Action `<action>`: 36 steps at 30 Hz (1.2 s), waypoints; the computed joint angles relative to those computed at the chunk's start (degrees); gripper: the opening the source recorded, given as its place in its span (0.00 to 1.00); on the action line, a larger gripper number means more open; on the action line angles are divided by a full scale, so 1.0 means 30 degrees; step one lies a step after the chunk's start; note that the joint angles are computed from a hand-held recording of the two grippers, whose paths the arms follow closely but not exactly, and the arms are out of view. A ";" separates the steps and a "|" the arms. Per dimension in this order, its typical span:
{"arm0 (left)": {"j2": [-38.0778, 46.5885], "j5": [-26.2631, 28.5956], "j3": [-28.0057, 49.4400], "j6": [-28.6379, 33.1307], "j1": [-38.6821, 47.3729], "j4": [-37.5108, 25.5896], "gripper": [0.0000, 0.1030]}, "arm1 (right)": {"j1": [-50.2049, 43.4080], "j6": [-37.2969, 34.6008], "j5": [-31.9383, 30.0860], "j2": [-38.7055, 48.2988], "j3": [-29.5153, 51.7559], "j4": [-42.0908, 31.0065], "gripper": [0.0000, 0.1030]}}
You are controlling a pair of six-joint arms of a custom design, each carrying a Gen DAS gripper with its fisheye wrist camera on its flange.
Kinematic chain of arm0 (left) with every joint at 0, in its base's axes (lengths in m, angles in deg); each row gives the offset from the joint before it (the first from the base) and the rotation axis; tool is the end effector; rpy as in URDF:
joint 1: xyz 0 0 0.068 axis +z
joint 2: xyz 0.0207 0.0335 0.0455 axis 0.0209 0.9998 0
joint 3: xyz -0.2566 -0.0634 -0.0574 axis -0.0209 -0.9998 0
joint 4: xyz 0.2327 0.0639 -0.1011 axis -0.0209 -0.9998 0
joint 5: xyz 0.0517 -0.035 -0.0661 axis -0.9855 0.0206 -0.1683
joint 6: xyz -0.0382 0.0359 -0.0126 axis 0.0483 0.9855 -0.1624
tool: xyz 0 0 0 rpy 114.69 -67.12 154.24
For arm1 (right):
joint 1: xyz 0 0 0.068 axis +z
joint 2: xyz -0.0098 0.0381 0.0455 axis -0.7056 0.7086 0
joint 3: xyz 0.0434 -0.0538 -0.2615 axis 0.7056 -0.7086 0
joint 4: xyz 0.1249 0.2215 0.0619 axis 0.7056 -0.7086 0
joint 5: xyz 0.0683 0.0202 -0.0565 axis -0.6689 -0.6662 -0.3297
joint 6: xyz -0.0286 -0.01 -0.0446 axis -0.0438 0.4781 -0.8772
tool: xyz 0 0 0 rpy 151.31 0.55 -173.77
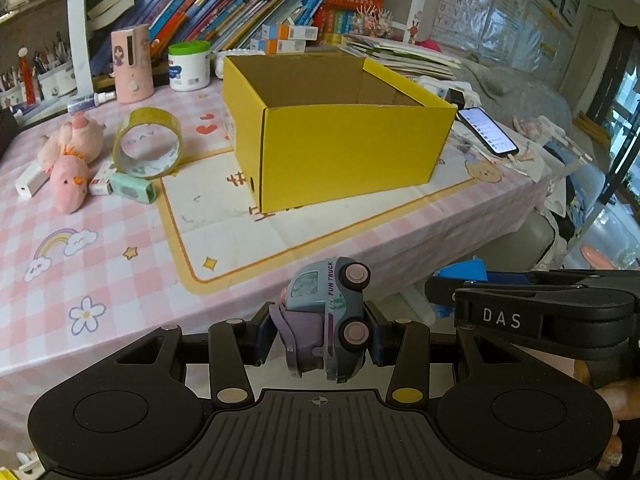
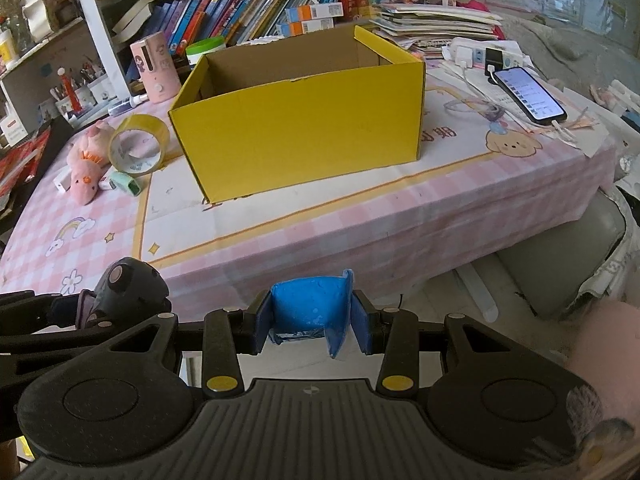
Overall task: Organize objects
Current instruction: 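Carry the truck in the left gripper and block in the right toward the yellow box, then lower both into the box and open both grippers to release them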
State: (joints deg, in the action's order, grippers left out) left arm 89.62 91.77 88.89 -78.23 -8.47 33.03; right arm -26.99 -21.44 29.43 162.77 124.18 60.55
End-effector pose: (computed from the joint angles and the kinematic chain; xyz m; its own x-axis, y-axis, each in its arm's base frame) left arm 0.2589 -0.0511 0.1834 -0.7296 0.1349 -0.6705 0.3012 0.9435 -0.1379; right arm 0.2406 0.0727 0.1789 -0.7473 0.1283 -0.6519 0.0484 0.9891 0.1392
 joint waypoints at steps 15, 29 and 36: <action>0.2455 -0.0488 0.2664 0.0339 -0.1123 0.1586 0.42 | -0.2214 -0.1704 -0.1582 0.2340 0.2867 0.0296 0.38; 0.6493 -0.1682 0.7957 -0.0523 -0.1740 0.2797 0.42 | -0.4900 -0.4939 -0.3630 0.6364 0.8826 0.1257 0.38; 0.9089 -0.2656 1.1060 -0.0793 -0.2212 0.2117 0.42 | -0.5865 -0.6466 -0.4356 0.9484 1.2466 0.1249 0.38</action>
State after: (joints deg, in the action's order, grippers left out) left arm 116.89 83.80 122.07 -80.60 -15.10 39.38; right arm -44.59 -40.84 16.36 191.22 161.57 64.29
